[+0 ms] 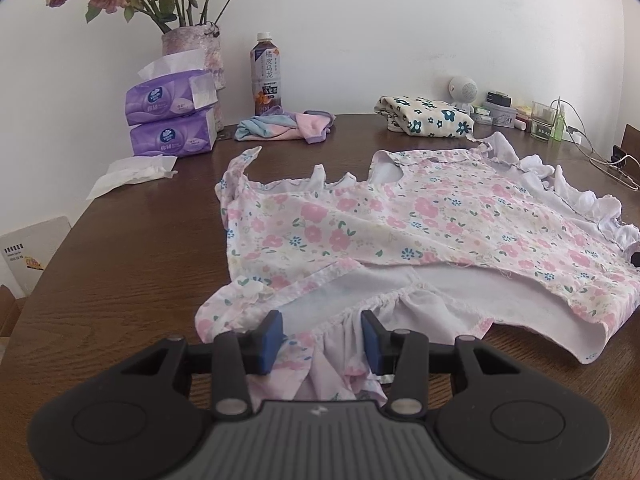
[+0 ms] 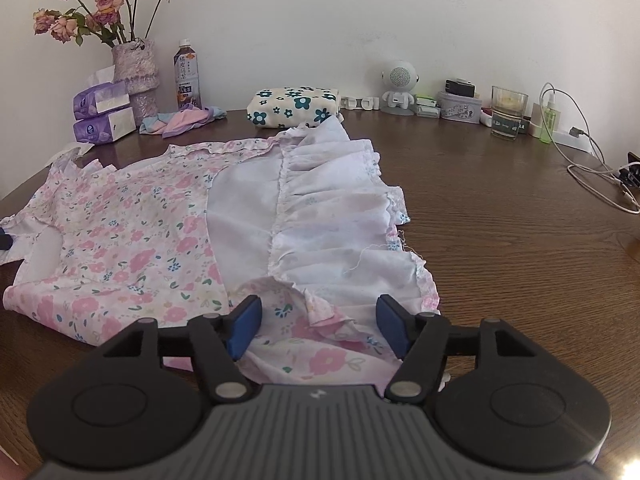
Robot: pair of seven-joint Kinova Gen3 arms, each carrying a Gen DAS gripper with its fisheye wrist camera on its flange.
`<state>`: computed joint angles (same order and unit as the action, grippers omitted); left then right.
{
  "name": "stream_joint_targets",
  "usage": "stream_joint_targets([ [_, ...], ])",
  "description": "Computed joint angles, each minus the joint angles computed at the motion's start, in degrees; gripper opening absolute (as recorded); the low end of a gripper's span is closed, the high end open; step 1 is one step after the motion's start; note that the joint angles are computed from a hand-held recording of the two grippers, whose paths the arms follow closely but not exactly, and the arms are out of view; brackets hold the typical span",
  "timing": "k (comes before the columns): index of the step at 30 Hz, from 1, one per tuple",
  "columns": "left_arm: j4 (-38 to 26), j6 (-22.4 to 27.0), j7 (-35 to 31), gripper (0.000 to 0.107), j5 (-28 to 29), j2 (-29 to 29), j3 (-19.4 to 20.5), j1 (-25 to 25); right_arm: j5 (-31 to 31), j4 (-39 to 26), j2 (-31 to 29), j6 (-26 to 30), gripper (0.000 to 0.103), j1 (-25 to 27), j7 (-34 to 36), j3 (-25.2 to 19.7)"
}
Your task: Fold clothes
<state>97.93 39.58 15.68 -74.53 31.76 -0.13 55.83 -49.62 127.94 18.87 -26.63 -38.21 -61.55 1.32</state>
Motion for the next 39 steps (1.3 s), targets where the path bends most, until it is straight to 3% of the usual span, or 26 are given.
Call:
stream_joint_targets([
  [4, 1.33, 2.53, 6.41, 0.057, -5.28, -0.31, 4.35, -2.04, 6.85, 2.67, -1.94, -2.4, 0.068, 6.71, -8.49, -6.68],
  [5, 1.89, 2.28, 8.74, 0.059, -6.37, -0.8, 3.26, -0.92, 7.46, 3.83, -2.69, -4.37, 0.07, 6.49, -9.89, -7.24],
  [7, 2.75, 1.3, 13.4, 0.08, -8.14, -1.53, -1.48, 3.3, 7.28, 5.27, -4.27, -6.56, 0.086, 3.09, -10.33, -5.16],
  [8, 2.79, 1.89, 15.73, 0.087, -9.19, -1.66, -3.02, 5.11, 7.14, 5.87, -4.92, -7.56, 0.089, 1.68, -10.31, -4.65],
  [9, 2.72, 3.17, 18.06, 0.098, -10.39, -1.63, -3.49, 6.26, 6.68, 6.2, -5.22, -8.58, 0.095, 1.23, -10.07, -5.2],
  [10, 2.56, 4.92, 20.39, 0.102, -11.8, -1.49, -2.9, 6.74, 6.17, 6.46, -5.43, -9.56, 0.103, 0.8, -9.84, -5.76],
  [13, 2.26, 8.01, 26.39, 0.103, -15.73, -1.43, 1.14, 5.69, 4.66, 7.13, -6.01, -12.49, 0.103, -0.53, -9.14, -7.42],
  [16, 2.58, 6.94, 32.91, 0.103, -19.02, -1.45, 3.54, 4.72, 4.44, 7.63, -6.32, -14.09, 0.103, -0.84, -9.89, -8.88],
  [19, 2.25, 3.65, 35.62, 0.103, -20.52, -1.31, 6.75, 2.41, 4.56, 7.98, -6.57, -13.79, 0.103, -0.73, -11.02, -9.64],
  [22, 0.9, 2.29, 34.22, 0.103, -20.62, -0.14, 8.77, 1.47, 3.24, 8.17, -6.3, -14.52, 0.103, -1.57, -11.32, -10.09],
  [28, -0.58, -1.88, 32.85, 0.103, -19.53, 1.41, 9.2, 1.1, 1.05, 9.17, -5.66, -17.46, 0.103, -3.11, -13.71, -10.83],
  [31, -1.18, -2.44, 31.66, 0.103, -18.85, 1.91, 8.61, 1.95, -1.85, 9.13, -5.41, -18.2, 0.103, -4.71, -12.75, -10.41],
  [35, -1.97, -3.07, 30.36, 0.103, -17.92, 2.43, 7.75, 2.76, 0.07, 11.3, -4.92, -22.0, 0.103, -4.29, -19.15, -12.06],
  [39, -2.51, -3.93, 29.29, 0.103, -16.97, 2.69, 7.07, 3.31, -2.39, 11.53, -4.91, -22.71, 0.103, -5.62, -18.99, -11.74],
])
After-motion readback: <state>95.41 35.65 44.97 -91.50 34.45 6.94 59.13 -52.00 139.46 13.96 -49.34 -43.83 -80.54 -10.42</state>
